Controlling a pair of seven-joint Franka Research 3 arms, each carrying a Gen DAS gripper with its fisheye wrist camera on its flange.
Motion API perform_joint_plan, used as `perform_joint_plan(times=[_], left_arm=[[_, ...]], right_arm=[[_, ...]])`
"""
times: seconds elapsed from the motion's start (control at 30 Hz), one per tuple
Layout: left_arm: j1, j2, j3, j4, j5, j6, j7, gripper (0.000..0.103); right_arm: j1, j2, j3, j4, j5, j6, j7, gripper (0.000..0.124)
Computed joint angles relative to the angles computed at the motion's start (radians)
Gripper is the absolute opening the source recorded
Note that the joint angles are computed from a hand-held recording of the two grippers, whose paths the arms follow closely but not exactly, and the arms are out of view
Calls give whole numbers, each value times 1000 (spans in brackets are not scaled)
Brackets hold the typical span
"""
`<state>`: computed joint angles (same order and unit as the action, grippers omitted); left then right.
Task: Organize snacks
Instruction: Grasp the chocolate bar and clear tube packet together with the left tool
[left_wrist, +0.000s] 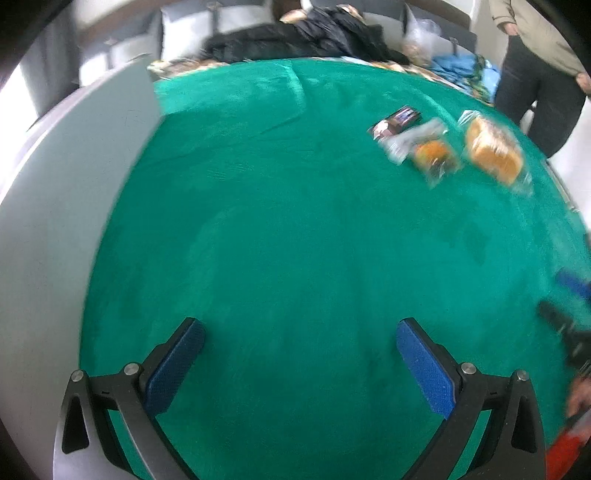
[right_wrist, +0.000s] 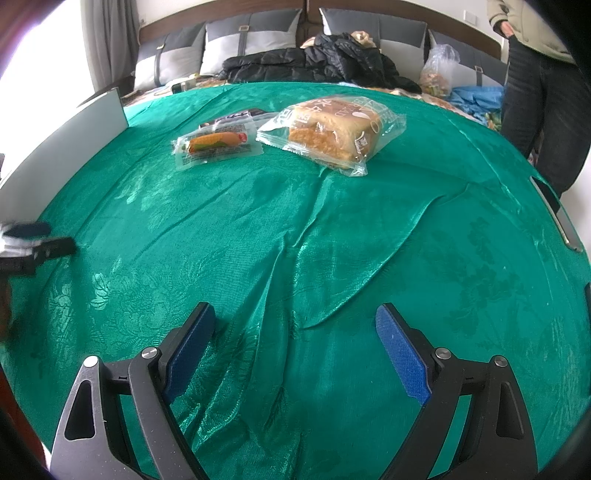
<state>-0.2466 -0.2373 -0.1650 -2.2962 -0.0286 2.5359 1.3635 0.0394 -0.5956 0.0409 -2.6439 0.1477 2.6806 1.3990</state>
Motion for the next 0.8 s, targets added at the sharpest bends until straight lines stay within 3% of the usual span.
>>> perform_joint_plan(times=[0.1,0.17,0.3,0.4,0.47,0.53,0.57,0.6,0.63,0.8], left_arm=[[-8,140,0,199,-41,-7,40,99],[-4,270,-27,373,0,-43,39,99],[-39,533,-62,723,155,-204,14,99],[-111,717,-52,978,281,-371,10,99],[-134,791,-38,1077,307,-436,-11,99],[-99,789,-49,1059,234,-411,-68,92],[-91,761,-42,1008,227,-348,-116,75],[-82,741,-42,973,220,-309,-144,50],[-80,719,-34,943,231,-298,-172,41],[24,477,-60,574,98,-130,-231,40]], right_arm=[[0,-2,0,0,-1,-2,1,91],[0,-2,1,-1,-2,-1,3,91],[0,-5,0,-2,-2,-3,3,91],[0,-6,0,-2,-2,-3,3,91],[0,-6,-1,-3,-2,-3,3,91],[1,-5,-1,-3,-2,-2,3,91],[1,-5,-1,-3,-2,-2,3,91],[1,-5,-1,-3,-2,-2,3,91],[1,-5,-1,-3,-2,-2,3,91],[0,2,7,3,-7,-6,10,93]])
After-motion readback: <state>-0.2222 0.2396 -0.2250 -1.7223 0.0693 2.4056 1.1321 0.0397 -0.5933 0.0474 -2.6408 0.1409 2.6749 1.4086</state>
